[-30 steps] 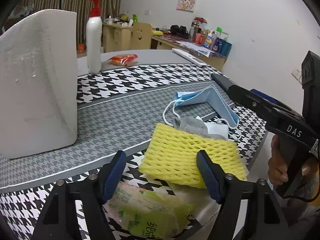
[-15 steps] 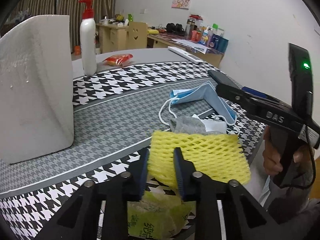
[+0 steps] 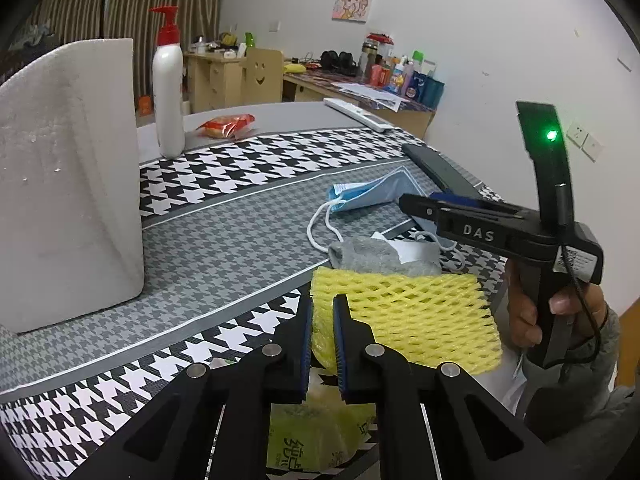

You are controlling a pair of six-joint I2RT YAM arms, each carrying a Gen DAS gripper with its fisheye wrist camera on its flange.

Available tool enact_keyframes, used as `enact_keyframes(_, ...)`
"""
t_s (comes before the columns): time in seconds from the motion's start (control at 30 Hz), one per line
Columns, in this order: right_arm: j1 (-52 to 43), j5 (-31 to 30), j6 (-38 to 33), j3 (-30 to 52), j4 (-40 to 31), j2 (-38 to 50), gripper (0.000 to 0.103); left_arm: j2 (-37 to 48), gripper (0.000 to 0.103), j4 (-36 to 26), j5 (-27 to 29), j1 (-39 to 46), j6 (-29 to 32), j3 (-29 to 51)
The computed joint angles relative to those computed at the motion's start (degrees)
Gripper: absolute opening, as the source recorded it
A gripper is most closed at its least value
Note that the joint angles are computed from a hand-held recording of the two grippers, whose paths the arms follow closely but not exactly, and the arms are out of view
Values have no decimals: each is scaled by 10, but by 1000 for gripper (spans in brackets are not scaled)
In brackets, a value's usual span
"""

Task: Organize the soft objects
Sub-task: 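Close left gripper on the yellow foam net while right gripper closes on the blue mask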

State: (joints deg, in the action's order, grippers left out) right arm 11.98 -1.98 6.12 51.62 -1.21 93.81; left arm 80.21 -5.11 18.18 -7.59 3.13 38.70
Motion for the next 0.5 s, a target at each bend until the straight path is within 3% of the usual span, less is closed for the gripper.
enact_keyframes(0.03,0,1,1,0,-2,0,23,-7,10,0,4,2,1,-4)
enact_keyframes(0.13,1,8,2,1,-9,-2,13,-23,9,-2,16,9,5,-10)
enact_keyframes(0.5,-6,12,19,-25,1,-56,7,-68,9,-11,31,25,1,-20)
